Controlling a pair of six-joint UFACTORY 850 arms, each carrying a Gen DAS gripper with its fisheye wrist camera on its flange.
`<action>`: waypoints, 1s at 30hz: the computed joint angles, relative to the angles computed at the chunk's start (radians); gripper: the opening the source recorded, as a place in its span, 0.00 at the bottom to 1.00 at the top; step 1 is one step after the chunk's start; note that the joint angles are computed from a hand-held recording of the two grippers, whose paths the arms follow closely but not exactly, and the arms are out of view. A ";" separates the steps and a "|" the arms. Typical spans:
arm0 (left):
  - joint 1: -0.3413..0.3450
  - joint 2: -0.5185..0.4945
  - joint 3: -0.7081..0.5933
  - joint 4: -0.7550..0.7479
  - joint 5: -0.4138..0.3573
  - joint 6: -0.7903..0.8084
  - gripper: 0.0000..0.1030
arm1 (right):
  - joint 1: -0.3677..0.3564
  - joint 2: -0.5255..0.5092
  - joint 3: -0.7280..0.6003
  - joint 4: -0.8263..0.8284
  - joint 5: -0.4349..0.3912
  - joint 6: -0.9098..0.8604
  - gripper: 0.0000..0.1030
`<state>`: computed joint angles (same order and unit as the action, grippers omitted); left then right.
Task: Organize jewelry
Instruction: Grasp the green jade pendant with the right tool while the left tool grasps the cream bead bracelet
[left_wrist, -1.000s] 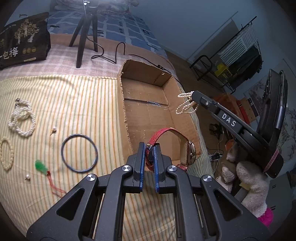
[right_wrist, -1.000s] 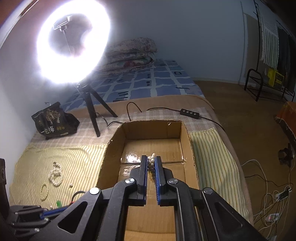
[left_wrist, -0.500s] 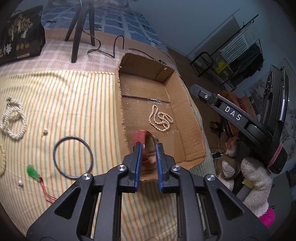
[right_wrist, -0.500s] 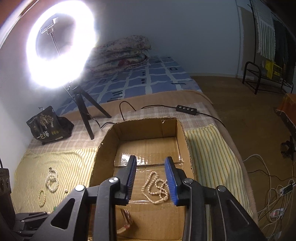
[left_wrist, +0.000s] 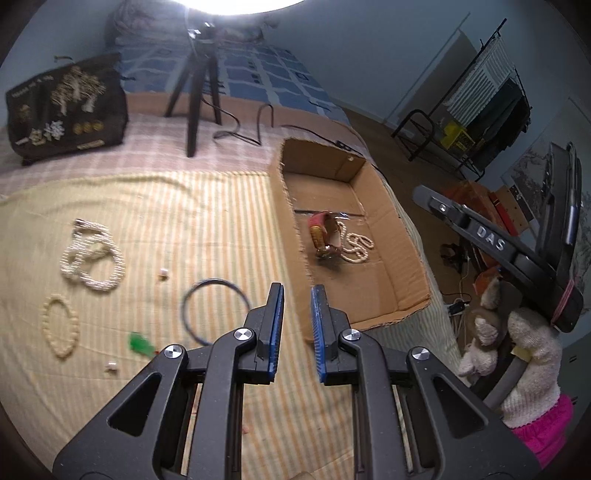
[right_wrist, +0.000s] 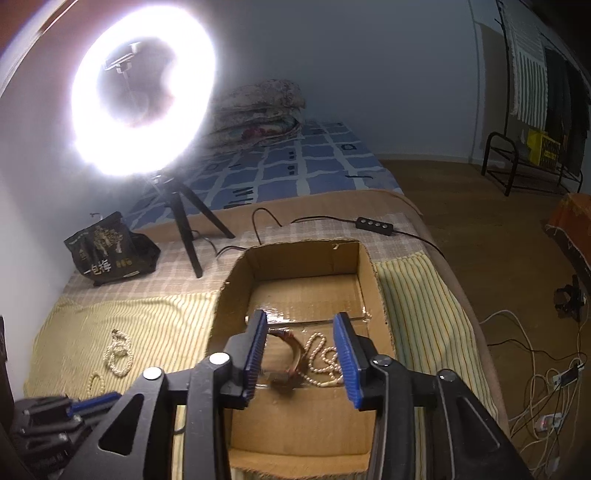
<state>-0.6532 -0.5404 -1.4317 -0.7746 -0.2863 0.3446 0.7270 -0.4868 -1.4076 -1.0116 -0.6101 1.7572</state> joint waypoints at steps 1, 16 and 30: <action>0.004 0.010 0.011 0.010 0.008 -0.001 0.12 | 0.007 -0.002 -0.006 0.001 -0.008 -0.005 0.44; 0.121 0.190 0.208 0.477 0.095 -0.344 0.35 | 0.100 -0.028 -0.075 -0.014 -0.034 0.003 0.82; 0.216 0.221 0.274 0.478 0.035 -0.352 0.35 | 0.154 -0.139 -0.207 0.162 0.055 -0.227 0.87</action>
